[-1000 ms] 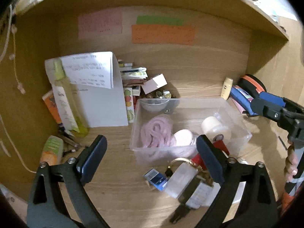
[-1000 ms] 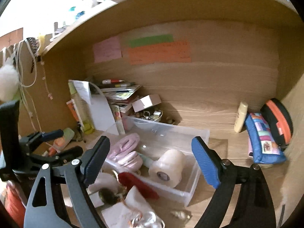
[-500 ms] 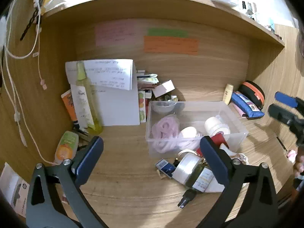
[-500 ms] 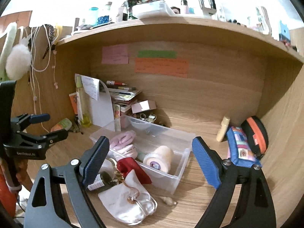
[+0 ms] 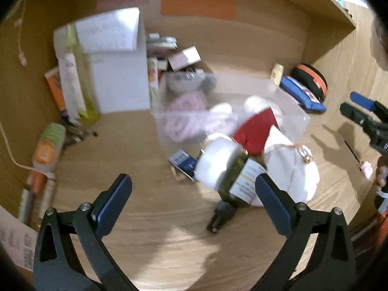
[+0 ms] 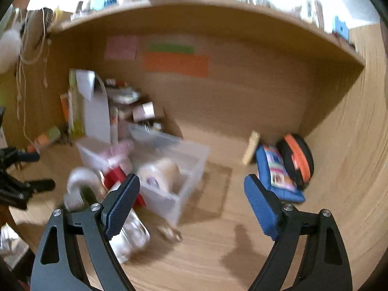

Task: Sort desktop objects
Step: 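Move both tools back over the remaining pile of items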

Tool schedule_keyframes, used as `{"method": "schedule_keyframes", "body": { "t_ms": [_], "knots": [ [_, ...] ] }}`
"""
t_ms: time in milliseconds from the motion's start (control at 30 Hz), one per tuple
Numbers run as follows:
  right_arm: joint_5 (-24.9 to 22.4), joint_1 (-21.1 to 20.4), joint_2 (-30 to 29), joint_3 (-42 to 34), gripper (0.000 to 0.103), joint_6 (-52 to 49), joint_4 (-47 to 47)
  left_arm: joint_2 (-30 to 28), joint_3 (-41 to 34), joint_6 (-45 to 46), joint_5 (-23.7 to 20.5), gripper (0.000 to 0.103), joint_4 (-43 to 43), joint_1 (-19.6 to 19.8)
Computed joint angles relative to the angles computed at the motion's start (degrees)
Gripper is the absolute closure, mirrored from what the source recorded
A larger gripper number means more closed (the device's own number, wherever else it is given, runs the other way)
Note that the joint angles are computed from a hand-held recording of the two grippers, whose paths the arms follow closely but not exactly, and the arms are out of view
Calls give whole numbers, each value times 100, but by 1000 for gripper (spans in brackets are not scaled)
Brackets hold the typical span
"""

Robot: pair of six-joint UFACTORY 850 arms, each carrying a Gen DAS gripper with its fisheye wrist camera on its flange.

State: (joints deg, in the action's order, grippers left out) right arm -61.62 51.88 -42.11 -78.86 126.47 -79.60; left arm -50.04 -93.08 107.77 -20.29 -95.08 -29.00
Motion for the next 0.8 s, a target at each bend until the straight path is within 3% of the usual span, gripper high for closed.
{"method": "schedule_keyframes", "body": {
  "t_ms": [100, 200, 300, 400, 600, 633, 700, 800],
  "knots": [
    [507, -104, 105, 285, 25, 197, 31, -189, -260, -1203, -251, 0, 1021, -9],
    [1388, -306, 300, 709, 35, 845, -345, -444, -655, -2440, -589, 0, 2041, -34],
    [2114, -518, 322, 877, 52, 1007, -541, -553, -799, -2781, -616, 0, 2239, -95],
    [2656, -678, 212, 856, 55, 891, -616, -593, -844, -2864, -584, 0, 2357, -160],
    [3120, -806, 12, 686, 56, 725, -822, -730, -1089, -3435, -507, 0, 2917, -277],
    [3164, -828, -51, 595, 59, 525, -737, -793, -1190, -3627, -562, 0, 3087, -287],
    [3327, -883, -159, 437, 75, 150, -554, -879, -1326, -4031, -557, 0, 3454, -324],
    [3471, -918, -252, 285, 78, -175, -451, -904, -1366, -4186, -426, 0, 3591, -370]
  ]
}}
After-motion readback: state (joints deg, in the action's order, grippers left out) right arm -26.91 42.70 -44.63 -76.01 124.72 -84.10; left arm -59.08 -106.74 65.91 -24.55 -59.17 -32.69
